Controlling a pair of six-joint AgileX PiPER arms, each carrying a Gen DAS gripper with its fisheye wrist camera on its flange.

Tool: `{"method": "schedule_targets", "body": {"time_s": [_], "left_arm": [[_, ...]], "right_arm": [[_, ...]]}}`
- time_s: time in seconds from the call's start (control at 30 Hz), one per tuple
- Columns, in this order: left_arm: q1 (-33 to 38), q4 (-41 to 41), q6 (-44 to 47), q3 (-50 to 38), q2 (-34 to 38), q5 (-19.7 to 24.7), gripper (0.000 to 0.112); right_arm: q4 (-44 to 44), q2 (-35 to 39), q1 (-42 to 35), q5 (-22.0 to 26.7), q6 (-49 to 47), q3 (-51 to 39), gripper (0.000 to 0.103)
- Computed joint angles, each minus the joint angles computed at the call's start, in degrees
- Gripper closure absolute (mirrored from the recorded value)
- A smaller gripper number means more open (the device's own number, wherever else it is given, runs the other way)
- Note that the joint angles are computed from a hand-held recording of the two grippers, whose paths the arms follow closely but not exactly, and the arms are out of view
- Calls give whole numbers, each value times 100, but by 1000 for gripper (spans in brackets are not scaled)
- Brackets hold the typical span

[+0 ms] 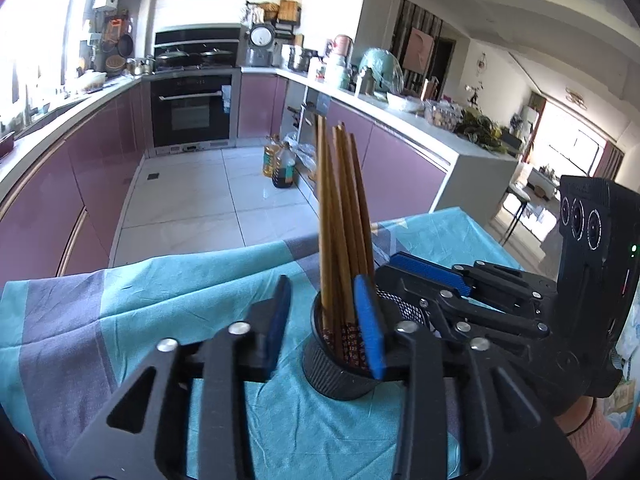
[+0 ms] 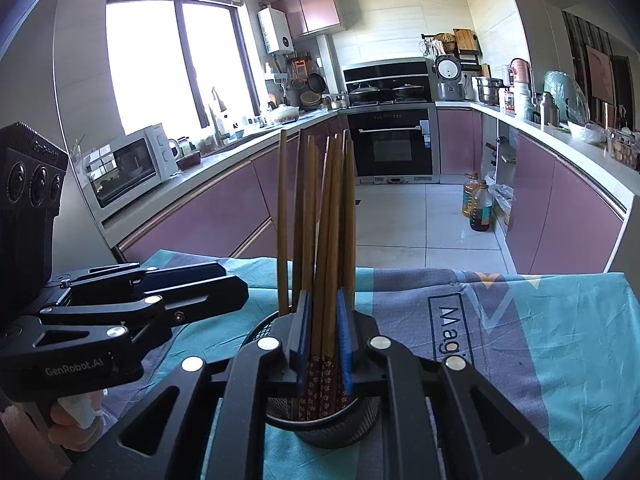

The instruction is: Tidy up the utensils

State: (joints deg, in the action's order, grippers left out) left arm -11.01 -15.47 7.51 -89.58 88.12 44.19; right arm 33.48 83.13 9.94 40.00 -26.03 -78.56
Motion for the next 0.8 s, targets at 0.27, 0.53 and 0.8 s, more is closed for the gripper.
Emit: {"method": "schedule_targets", "body": {"time_s": [0.27, 0.53, 0.8], "left_arm": [[85, 620, -548, 1369, -1157, -960, 37], [27, 2460, -2239, 2700, -2346, -1598, 15], [220, 3190, -2987, 3566, -3374, -1862, 15]], "right_arm": [[344, -537, -54, -208, -322, 582, 49], [-281, -1302, 249, -956, 236, 1394, 12], [-1904, -2102, 915, -1775, 1707, 2214, 7]]}}
